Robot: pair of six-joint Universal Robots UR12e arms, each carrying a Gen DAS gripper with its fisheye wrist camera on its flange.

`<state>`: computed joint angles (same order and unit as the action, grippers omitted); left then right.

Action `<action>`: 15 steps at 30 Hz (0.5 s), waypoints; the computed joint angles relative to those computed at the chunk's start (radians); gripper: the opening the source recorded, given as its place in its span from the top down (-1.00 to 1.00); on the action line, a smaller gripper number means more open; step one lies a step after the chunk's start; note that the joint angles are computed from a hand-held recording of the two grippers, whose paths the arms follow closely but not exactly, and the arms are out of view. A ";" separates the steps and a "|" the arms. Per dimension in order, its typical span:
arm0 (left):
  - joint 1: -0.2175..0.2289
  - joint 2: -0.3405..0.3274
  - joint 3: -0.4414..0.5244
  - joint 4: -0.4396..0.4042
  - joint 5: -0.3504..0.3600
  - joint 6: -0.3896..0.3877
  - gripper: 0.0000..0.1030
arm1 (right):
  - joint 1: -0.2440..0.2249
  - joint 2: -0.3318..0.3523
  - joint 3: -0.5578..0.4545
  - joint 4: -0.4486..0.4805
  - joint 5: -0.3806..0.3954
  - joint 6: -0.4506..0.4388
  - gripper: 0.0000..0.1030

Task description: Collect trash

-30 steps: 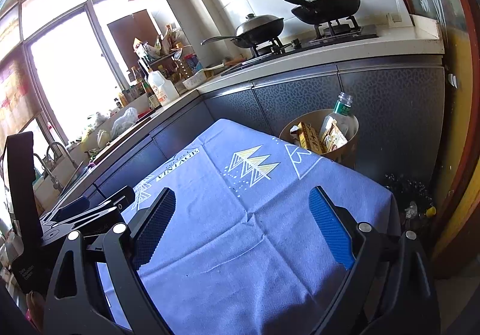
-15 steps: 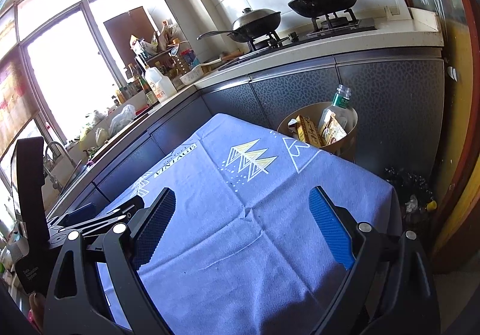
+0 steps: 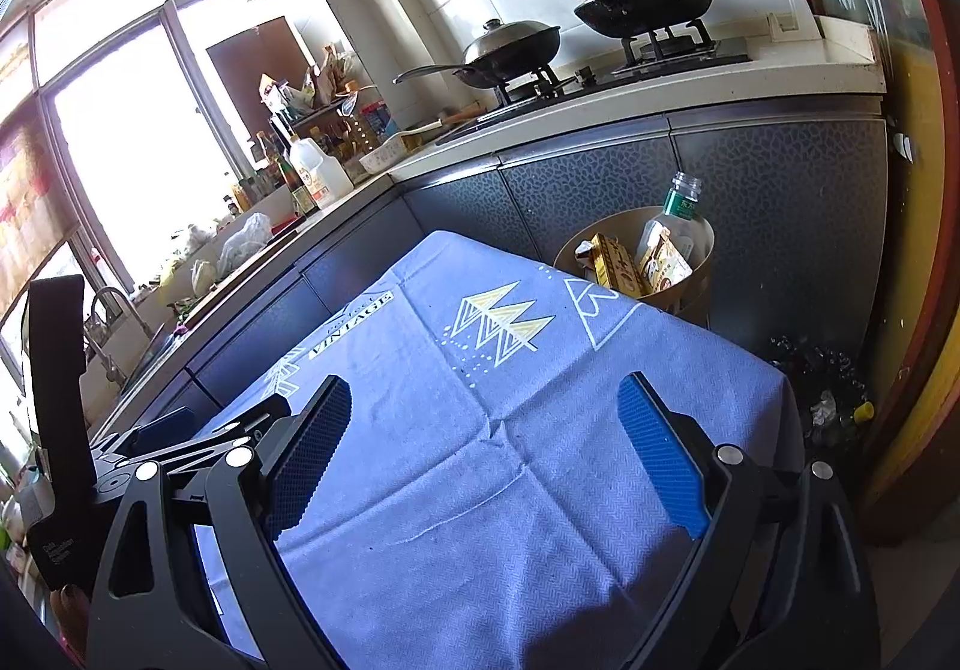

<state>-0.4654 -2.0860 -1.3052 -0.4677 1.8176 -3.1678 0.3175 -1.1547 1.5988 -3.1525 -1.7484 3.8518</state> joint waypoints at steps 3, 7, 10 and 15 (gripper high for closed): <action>-0.004 -0.001 0.000 0.019 0.021 0.010 -0.93 | 0.001 -0.002 0.000 -0.011 -0.009 -0.006 -0.72; -0.002 0.003 -0.001 0.036 0.015 0.006 -0.93 | 0.002 -0.008 0.003 -0.043 -0.043 -0.016 -0.73; 0.000 0.004 0.004 0.043 0.012 -0.004 -0.93 | 0.002 -0.012 0.005 -0.059 -0.062 -0.017 -0.72; -0.001 0.000 0.027 0.037 0.000 0.006 -0.93 | -0.001 -0.018 0.007 -0.074 -0.074 -0.015 -0.72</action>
<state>-0.4660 -2.0862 -1.2780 -0.4306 1.8173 -3.1614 0.3160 -1.1722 1.6060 -3.2263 -1.8227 3.8371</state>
